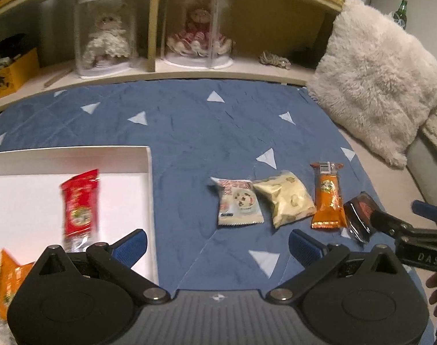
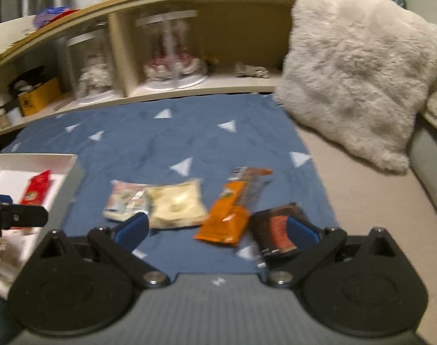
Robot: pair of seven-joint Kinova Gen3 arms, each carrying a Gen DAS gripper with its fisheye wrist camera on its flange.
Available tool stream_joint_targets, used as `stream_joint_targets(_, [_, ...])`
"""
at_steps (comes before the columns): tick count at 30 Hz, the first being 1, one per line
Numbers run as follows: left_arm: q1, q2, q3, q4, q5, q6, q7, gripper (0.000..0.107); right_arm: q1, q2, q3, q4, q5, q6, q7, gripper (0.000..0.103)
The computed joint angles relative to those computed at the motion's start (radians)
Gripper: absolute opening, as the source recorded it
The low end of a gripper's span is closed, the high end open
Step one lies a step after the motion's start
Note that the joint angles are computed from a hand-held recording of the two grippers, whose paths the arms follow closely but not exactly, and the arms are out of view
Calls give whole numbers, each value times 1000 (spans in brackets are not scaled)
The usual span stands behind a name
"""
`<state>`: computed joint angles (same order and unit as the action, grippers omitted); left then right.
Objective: Organize snacks
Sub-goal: 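Move both open tools back toward the remaining snacks on the bedspread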
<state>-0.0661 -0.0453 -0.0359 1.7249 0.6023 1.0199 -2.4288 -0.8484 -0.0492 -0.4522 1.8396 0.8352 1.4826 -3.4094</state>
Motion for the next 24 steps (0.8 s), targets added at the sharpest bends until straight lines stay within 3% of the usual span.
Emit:
stream_joint_targets(4, [51, 35, 58, -2, -82, -92, 102, 103, 16, 5, 21, 44, -9, 16, 22, 103])
stream_joint_targets(11, [146, 108, 122, -15, -291, -230, 268, 103, 79, -13, 61, 130, -76, -61, 115, 103])
stream_joint_targets(16, [190, 160, 139, -31, -403, -269, 333, 103, 133, -43, 76, 166, -103, -147, 132, 102])
stream_joint_targets(20, [217, 190, 148, -39, -463, -288, 374, 103, 166, -14, 82, 145, -103, -150, 167, 102])
stream_joint_targets(24, [221, 215, 159, -51, -449, -291, 389, 103, 194, -23, 109, 145, -124, -186, 187, 90])
